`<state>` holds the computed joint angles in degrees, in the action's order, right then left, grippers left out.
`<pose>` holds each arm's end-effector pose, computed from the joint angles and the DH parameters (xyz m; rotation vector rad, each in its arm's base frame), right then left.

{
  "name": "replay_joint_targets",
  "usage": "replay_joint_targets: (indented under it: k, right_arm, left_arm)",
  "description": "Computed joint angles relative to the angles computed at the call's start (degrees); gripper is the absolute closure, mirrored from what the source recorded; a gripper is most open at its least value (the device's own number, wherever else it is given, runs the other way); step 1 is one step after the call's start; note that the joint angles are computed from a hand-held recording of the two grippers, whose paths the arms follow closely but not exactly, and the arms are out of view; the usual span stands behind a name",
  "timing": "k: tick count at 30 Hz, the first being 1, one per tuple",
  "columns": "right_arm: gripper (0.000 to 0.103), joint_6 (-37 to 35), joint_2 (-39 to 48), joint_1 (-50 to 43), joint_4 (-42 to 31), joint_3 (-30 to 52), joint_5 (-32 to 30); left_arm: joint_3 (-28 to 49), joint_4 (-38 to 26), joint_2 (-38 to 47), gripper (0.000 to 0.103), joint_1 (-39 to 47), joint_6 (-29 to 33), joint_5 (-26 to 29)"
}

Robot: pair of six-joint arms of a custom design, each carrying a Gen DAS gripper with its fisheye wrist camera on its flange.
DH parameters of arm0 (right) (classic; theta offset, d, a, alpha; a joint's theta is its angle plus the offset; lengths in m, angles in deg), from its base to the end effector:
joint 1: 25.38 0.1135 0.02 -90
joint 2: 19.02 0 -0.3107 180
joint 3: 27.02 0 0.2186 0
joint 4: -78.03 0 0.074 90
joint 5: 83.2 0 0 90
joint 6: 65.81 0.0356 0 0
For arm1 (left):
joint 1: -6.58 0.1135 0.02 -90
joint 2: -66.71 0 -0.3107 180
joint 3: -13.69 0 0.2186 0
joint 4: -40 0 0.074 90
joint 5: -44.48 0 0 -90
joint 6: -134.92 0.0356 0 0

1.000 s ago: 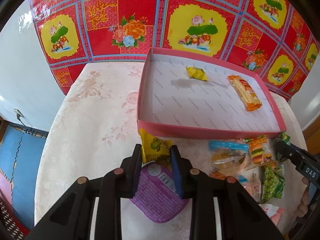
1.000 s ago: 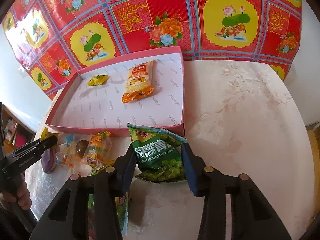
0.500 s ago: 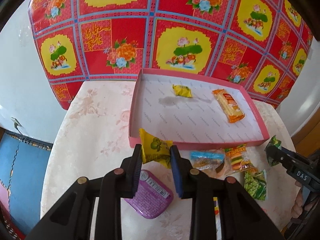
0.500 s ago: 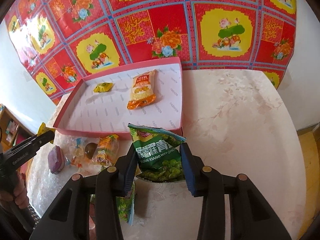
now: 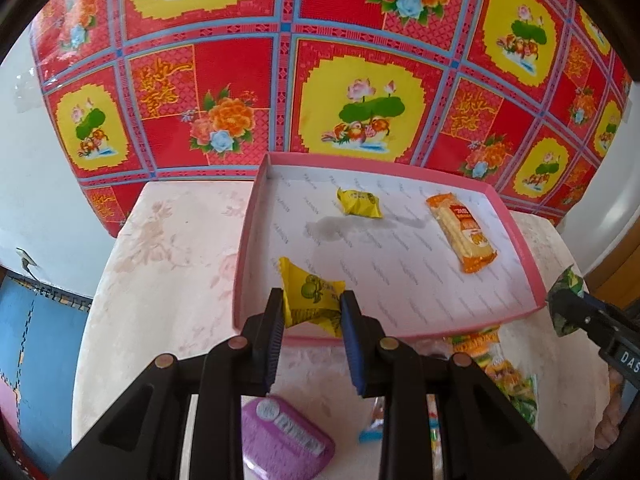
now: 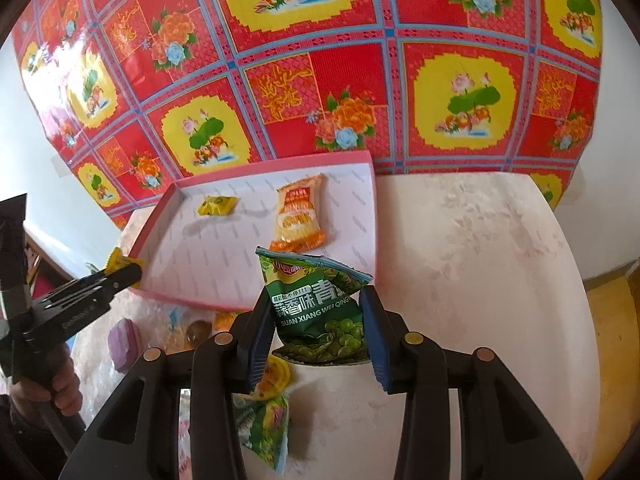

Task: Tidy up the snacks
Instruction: 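Carry the yellow candy and green pea bag into the pink box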

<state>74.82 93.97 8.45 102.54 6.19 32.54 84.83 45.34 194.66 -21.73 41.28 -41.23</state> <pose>0.2084 0.1211 0.0972 0.5203 2.3497 0.0984 0.3500 -0.1915 0.0899 0.5649 2.4305 -0.3298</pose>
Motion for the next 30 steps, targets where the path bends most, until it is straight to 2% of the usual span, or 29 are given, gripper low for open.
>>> replay_joint_targets:
  k: [15, 30]
  right_arm:
    - [0.061, -3.8, 5.6, -3.6, 2.5, 4.1, -3.7]
    - [0.061, -7.2, 8.7, -6.9, -0.4, 9.4, -5.5]
  left_arm:
    - [8.5, -4.5, 5.5, 0.074, -1.6, 0.1, -2.4]
    - [15.0, -8.0, 9.3, 0.074, -2.8, -0.1, -4.1]
